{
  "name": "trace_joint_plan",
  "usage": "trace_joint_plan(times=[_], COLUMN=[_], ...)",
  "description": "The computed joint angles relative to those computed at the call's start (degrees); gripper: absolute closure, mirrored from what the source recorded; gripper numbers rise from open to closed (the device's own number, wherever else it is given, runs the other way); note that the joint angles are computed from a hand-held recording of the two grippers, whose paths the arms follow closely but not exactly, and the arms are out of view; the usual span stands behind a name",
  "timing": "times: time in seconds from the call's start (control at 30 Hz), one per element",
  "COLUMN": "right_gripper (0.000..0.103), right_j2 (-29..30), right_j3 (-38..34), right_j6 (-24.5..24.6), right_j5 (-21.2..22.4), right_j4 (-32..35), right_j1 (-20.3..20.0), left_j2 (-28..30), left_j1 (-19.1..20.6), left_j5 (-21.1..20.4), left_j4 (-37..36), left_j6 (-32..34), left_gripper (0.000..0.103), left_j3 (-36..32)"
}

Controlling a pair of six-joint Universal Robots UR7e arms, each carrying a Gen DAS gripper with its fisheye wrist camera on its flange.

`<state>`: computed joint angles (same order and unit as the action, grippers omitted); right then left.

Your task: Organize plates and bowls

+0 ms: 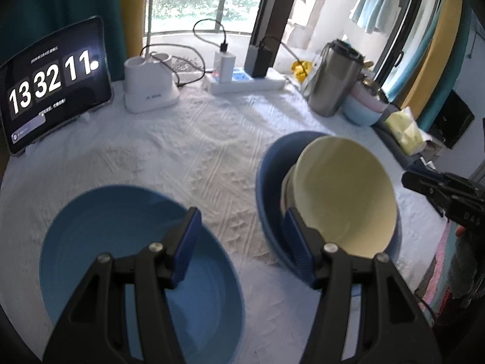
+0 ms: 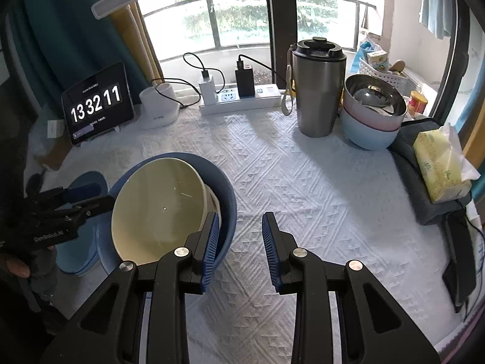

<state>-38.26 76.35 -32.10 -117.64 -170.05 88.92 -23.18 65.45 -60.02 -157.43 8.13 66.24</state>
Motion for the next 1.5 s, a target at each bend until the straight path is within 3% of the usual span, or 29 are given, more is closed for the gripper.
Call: trace_joint_plan(times=[0.2,0.53,0.77,0.9,1.03,1.13,1.3,1.43,1.5], right_gripper=[0.07,0.07,0.07,0.07,0.07,0.07,0.072,0.072,0.078], right_j2=[1.2,2.8,4.9,5.3,3.5,3.0,3.3,3.2,3.2], right_j3=[1.0,1.0,3.3,4.2,5.0,5.4,5.6,5.6,5.8], right_j6=[-1.1,3.6,4.0,4.0,7.3,7.9,7.2,7.8,8.5], right_j5=[-0.1,0.7,1.2,3.3,8.0,10.2,10.4,10.7,11.4], right_j4=[-3.8,-5.8,-18.6,-22.2,-17.8,-17.3,-18.8,-18.7,-18.9], right_j1=[-0.5,-1.7,-2.0,-2.6,-3.9,-4.5,-4.5,-4.6,-4.8], left_j2=[0.5,2.0,2.5,2.5,2.4,2.8,4.2,4.4,3.9], left_j1=[-0.6,-1.2,-1.2,-0.9,-0.5,-0.8,-2.1,-2.1,-1.6], left_j5=[2.9,5.2,5.7,4.9,3.3,3.6,5.4,4.7,2.7], left_j4=[-1.4,-6.0,-13.8,-14.4,-15.1,-18.9,-23.6,-24.2,-23.0], left_j6=[1.2,4.2,6.2,4.9,3.8,5.6,9.6,9.1,7.1], left_gripper=[0.044,0.044,0.038,0.038,0.039,0.049,0.076,0.082,0.082], left_j3=[0.8,1.3,3.3,3.4,3.5,4.5,4.9,5.0,5.0])
